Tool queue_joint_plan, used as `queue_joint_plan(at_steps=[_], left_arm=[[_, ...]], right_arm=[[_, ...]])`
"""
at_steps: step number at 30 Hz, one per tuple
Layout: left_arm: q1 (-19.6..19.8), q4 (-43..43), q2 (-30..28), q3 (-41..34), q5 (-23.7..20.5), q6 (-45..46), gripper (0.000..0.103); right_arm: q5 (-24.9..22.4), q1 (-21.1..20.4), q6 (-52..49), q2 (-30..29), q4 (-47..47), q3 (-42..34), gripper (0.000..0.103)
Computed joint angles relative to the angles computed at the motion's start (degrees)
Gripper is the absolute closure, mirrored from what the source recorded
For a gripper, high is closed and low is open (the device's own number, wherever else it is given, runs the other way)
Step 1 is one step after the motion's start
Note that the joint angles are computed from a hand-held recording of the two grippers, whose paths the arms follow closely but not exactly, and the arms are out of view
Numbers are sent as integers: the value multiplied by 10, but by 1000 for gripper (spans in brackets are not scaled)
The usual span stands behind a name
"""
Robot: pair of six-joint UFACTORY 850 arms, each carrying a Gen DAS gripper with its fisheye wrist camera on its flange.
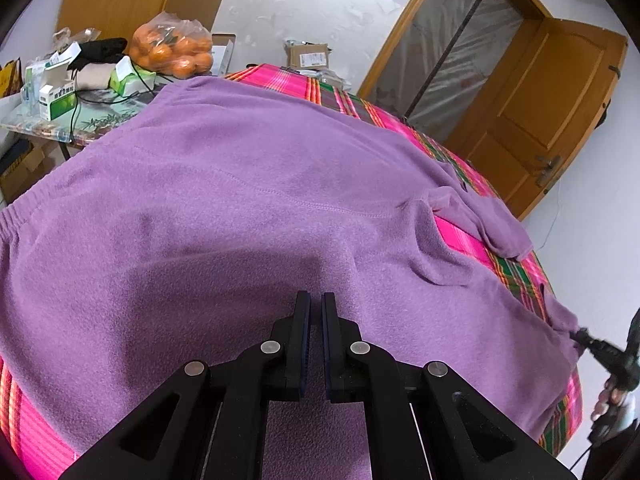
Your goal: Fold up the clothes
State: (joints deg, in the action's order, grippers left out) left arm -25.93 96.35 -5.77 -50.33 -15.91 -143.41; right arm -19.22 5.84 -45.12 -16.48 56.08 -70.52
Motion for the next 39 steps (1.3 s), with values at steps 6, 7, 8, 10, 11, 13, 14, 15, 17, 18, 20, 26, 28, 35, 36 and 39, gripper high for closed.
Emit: queue_joint_plan(at_steps=[6, 7, 8, 10, 11, 13, 14, 15, 17, 18, 20, 26, 28, 35, 36, 39], left_arm=[[0, 5, 0, 1, -1, -5, 98], [0, 8, 0, 1, -1, -10, 98], [0, 12, 1, 2, 0, -14, 98], [0, 18, 1, 3, -1, -21, 98], [0, 21, 2, 4, -1, -25, 98], [1, 38, 3, 6, 0, -43, 98], [1, 41, 3, 6, 2, -47, 98], [2, 45, 3, 7, 3, -51, 98], [3, 48, 2, 6, 4, -52, 98], [4, 49, 2, 6, 4, -52, 98], [4, 48, 1, 4, 5, -50, 98], [4, 47, 1, 4, 4, -49, 98], [3, 43, 0, 4, 3, -46, 98], [2, 35, -2, 1, 1, -37, 98], [3, 32, -2, 0, 1, -33, 98], [3, 27, -3, -2, 2, -28, 98]], right_arm=[[-111, 36, -159, -41, 154, -79, 94], [-128, 46, -151, -58, 145, -101, 92], [-145, 55, -133, -76, 124, -125, 91], [-191, 69, -123, -108, 87, -168, 83], [-201, 73, -131, -114, 84, -177, 83], [-189, 66, -150, -110, 101, -173, 83], [-182, 61, -159, -107, 110, -171, 82], [-167, 56, -155, -106, 109, -170, 80], [-136, 46, -117, -119, 68, -187, 73], [-122, 41, -93, -127, 42, -198, 68], [-131, 34, -41, -157, -25, -233, 62], [-255, 40, -6, -268, -121, -374, 60], [-275, 49, -1, -290, -143, -402, 59], [-259, 60, 5, -291, -178, -398, 100], [-245, 59, 1, -279, -174, -381, 100], [-184, 45, -38, -222, -105, -304, 100]])
